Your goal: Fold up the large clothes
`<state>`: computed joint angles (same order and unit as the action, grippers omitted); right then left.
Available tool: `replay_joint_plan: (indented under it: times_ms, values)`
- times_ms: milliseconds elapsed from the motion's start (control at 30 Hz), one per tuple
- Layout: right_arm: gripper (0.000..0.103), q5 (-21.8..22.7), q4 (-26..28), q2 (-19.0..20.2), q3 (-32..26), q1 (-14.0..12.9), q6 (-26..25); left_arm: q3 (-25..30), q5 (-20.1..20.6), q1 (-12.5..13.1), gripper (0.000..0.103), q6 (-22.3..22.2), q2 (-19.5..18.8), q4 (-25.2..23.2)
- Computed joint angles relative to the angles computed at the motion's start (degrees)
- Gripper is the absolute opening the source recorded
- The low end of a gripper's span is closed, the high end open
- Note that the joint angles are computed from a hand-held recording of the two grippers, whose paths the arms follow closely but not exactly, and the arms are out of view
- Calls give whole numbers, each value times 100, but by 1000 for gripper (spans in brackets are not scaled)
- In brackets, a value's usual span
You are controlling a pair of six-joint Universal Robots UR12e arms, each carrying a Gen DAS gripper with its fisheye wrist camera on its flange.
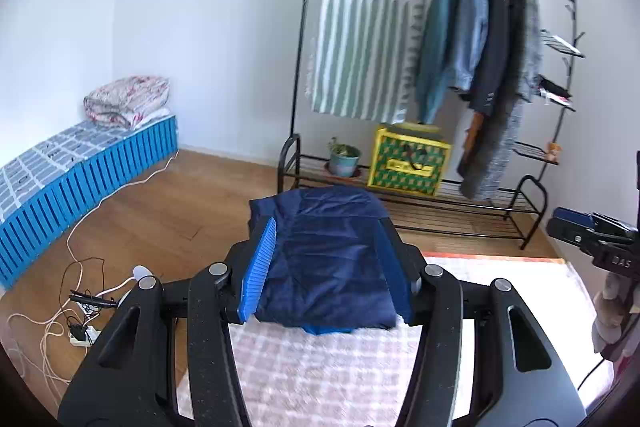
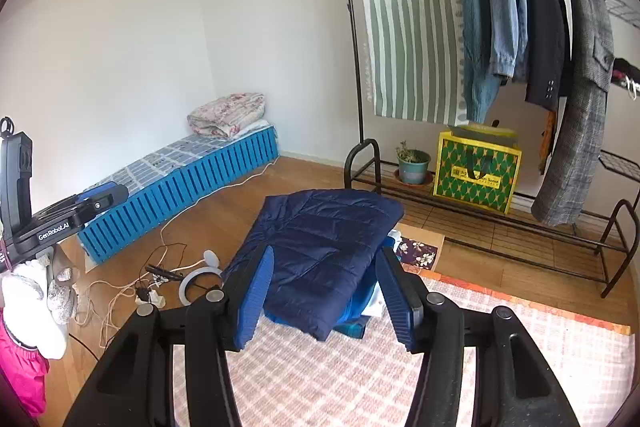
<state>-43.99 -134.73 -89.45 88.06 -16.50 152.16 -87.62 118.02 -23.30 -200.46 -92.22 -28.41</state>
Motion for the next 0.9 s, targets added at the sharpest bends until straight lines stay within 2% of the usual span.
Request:
replay_joint_plan:
  times_ms: [133, 200, 367, 433, 500, 533, 667, 900]
  values:
    - [56, -140, -208, -454, 376, -225, -214, -67, 597, -512, 55, 132, 125, 122]
    - [58, -215, -341, -660, 554, -339, -288, -110, 715, -715, 55, 150, 177, 165]
    - [74, -224, -806, -1107, 976, -662, -131, -186, 980, -1096, 55, 62, 228, 176]
    - [87, -145, -1028, -1271, 1152, -842, 24, -222, 1058, -1228, 56, 8, 231, 151]
    - [95, -151, -1298, -1363, 1286, -958, 154, -284, 1176, -1349, 63, -108, 226, 103]
    - [97, -212, -1454, -1398, 1353, -995, 200, -313, 1211, -1382, 67, -132, 217, 105]
    - [103, -420, -1917, -1506, 1587, -1086, 212, -441, 1196, -1484, 70, -338, 177, 86]
    - [103, -295, -2057, -1450, 1839, -1167, 216, -510, 1370, -1552, 86, -632, -10, 186]
